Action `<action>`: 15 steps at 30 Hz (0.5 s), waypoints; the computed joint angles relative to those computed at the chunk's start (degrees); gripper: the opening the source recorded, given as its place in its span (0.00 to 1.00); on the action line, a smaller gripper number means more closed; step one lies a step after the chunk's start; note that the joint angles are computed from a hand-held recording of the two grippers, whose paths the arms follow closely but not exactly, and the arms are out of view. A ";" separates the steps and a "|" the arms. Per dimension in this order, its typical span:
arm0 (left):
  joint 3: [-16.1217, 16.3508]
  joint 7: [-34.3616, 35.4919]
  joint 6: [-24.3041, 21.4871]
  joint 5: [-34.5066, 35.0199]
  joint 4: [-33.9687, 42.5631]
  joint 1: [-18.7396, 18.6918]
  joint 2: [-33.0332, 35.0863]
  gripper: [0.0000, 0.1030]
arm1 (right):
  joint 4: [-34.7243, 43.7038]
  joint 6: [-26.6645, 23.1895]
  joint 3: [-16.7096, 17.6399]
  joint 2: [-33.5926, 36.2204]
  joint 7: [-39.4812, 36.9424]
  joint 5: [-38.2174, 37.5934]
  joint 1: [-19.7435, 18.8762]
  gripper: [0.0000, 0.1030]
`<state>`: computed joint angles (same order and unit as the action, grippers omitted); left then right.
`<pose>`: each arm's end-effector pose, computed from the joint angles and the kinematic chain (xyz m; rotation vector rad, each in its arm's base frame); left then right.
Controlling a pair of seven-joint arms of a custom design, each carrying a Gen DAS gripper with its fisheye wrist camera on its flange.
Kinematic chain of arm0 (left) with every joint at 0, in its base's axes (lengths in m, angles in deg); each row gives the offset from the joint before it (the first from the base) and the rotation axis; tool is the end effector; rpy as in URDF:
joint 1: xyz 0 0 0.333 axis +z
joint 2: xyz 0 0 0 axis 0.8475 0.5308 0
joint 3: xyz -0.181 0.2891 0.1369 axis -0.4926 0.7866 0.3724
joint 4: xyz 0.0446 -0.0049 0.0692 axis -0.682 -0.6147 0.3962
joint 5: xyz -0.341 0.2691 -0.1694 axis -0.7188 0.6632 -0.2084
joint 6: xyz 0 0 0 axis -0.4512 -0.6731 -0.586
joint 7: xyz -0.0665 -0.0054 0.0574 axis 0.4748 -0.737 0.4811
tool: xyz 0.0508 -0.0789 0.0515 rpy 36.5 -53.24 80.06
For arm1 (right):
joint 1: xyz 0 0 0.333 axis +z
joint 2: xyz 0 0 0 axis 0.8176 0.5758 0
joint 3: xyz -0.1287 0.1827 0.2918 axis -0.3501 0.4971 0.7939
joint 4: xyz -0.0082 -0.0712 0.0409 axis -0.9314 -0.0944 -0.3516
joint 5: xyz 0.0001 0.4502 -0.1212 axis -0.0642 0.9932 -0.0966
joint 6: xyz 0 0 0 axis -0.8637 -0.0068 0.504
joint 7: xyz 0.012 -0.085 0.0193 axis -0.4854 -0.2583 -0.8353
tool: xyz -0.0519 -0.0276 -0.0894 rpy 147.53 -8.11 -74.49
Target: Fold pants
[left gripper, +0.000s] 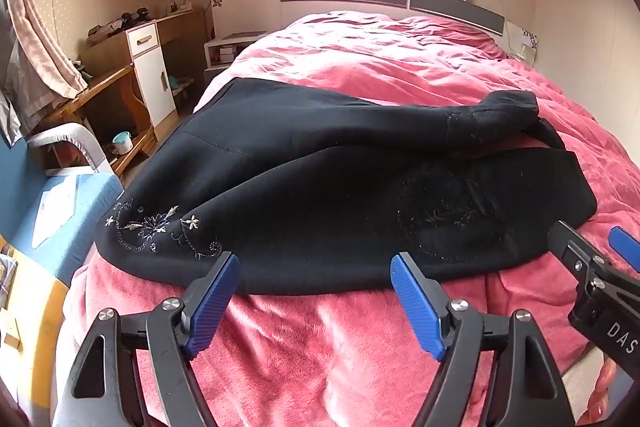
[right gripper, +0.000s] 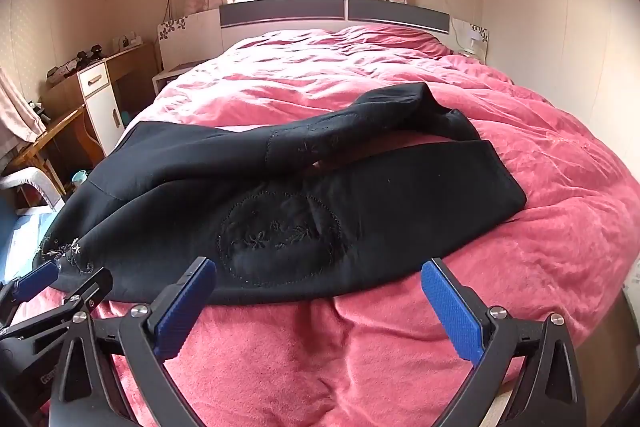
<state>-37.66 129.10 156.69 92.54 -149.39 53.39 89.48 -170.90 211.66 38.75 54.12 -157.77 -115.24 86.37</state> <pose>0.6880 -0.2420 0.3733 -1.4827 2.0737 -0.8693 0.6044 0.3910 0.3911 -1.2994 2.1518 -0.9997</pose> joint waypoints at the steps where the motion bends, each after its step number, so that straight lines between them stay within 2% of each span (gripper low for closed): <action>1: 0.06 -0.06 0.04 0.01 -0.02 -0.06 -0.02 0.77 | -0.07 0.12 0.00 -0.05 0.04 0.02 -0.02 1.00; 15: -0.73 0.53 -0.30 -0.80 -0.06 0.68 0.19 0.77 | 0.26 0.48 0.00 0.34 -1.00 1.43 -0.12 1.00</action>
